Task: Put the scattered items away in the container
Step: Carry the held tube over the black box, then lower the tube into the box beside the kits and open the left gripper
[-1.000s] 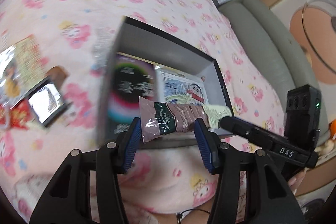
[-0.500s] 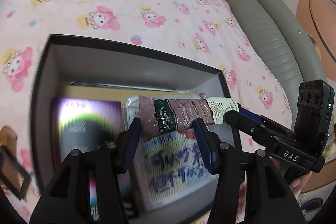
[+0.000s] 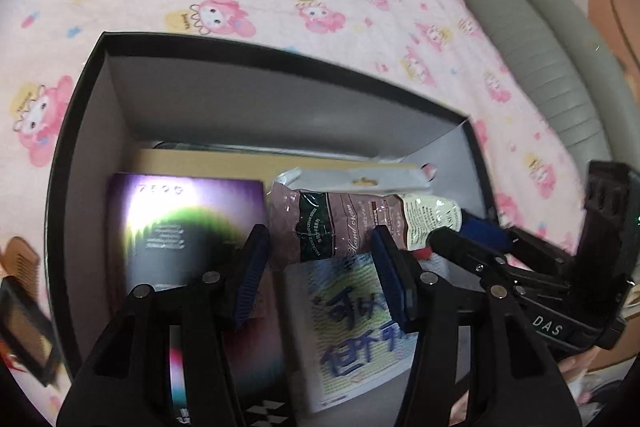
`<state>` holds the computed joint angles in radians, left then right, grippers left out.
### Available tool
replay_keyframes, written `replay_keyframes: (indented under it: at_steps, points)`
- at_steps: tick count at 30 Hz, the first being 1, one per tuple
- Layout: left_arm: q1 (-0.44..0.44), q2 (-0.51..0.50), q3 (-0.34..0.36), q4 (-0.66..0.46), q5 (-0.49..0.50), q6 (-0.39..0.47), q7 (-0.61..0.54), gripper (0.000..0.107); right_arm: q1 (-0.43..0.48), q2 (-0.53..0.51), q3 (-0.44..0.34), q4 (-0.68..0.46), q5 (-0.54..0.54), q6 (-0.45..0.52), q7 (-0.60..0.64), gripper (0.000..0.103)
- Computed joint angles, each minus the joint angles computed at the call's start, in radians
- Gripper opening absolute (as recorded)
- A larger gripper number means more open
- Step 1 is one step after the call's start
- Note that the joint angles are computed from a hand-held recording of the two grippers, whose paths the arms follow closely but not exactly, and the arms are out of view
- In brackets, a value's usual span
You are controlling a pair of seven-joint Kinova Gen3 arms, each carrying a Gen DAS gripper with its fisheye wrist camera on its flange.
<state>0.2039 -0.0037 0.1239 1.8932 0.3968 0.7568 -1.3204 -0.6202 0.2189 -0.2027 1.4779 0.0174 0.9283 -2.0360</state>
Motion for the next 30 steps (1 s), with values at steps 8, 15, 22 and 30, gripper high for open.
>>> replay_keyframes:
  at_steps: [8, 15, 22, 30]
  points:
    - [0.037, 0.003, 0.029, -0.022, -0.042, 0.019, 0.030, 0.051, -0.130, 0.041, -0.002, -0.036, 0.187, 0.100, -0.064, 0.043]
    - [0.022, -0.039, 0.074, -0.037, -0.227, 0.067, 0.167, 0.048, -0.116, -0.005, -0.009, -0.019, 0.171, 0.113, -0.087, 0.041]
    - [0.064, 0.016, 0.038, -0.077, -0.181, 0.144, 0.059, 0.046, -0.085, 0.037, -0.034, -0.091, 0.043, 0.209, 0.050, 0.041]
    - [0.082, 0.174, 0.041, -0.254, -0.203, 0.279, -0.043, 0.026, -0.093, 0.149, 0.016, -0.224, 0.045, 0.341, 0.050, 0.035]
